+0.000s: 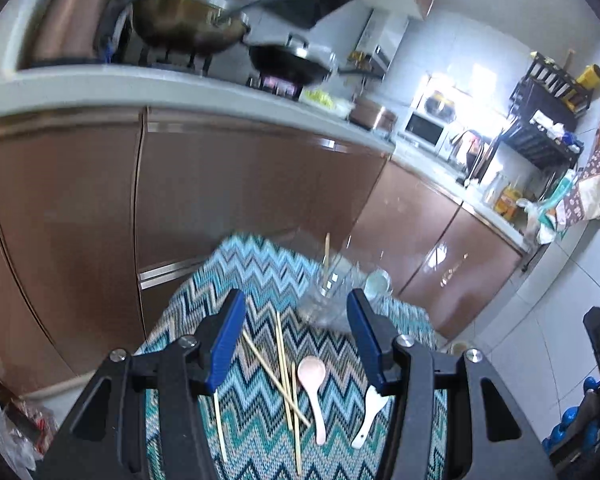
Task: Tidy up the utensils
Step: 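Withdraw both open tools from the holder back over the cloth, then grasp another chopstick with the left tool while the right tool grasps a white spoon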
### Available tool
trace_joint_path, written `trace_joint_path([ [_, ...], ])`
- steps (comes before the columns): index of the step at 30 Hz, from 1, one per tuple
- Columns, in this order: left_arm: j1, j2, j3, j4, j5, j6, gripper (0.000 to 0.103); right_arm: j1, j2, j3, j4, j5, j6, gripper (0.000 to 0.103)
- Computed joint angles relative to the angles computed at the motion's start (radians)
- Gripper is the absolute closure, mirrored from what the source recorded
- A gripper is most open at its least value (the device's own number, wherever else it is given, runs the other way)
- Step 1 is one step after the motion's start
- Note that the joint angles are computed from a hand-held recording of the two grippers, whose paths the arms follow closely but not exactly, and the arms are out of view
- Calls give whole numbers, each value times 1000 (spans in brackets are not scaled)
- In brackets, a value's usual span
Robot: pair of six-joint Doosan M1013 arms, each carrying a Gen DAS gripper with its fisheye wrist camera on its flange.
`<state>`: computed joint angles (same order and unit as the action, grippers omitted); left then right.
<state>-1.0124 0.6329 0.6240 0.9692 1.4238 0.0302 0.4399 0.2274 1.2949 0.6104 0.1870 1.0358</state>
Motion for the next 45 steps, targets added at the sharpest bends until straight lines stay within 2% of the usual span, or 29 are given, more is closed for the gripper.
trace_joint_path([
  [2, 17, -1, 19, -54, -18, -20, 52, -9, 15, -9, -73, 50, 89, 0],
  [7, 45, 7, 42, -121, -29, -48, 52, -29, 45, -21, -134, 121, 180, 0],
  [11, 63, 13, 58, -163, -40, -63, 52, -39, 67, -34, -166, 169, 225, 0],
  [16, 101, 21, 77, -280, -77, -63, 52, -55, 117, -77, -154, 298, 234, 1],
  [18, 122, 19, 94, -347, -116, -70, 53, -60, 139, -98, -127, 360, 214, 5],
  [22, 172, 28, 121, -510, -189, -72, 53, -75, 200, -156, -58, 540, 172, 23],
  [26, 213, 43, 135, -619, -228, -73, 59, -85, 248, -195, -19, 665, 166, 39],
  [28, 232, 54, 132, -668, -242, -69, 61, -91, 267, -206, 0, 709, 168, 41],
  [33, 258, 77, 119, -725, -257, -59, 69, -101, 295, -216, 31, 764, 163, 45],
  [40, 286, 116, 72, -776, -209, -43, 80, -110, 328, -235, 60, 810, 149, 50],
  [45, 303, 130, 65, -818, -206, -33, 89, -118, 361, -272, 94, 866, 135, 59],
])
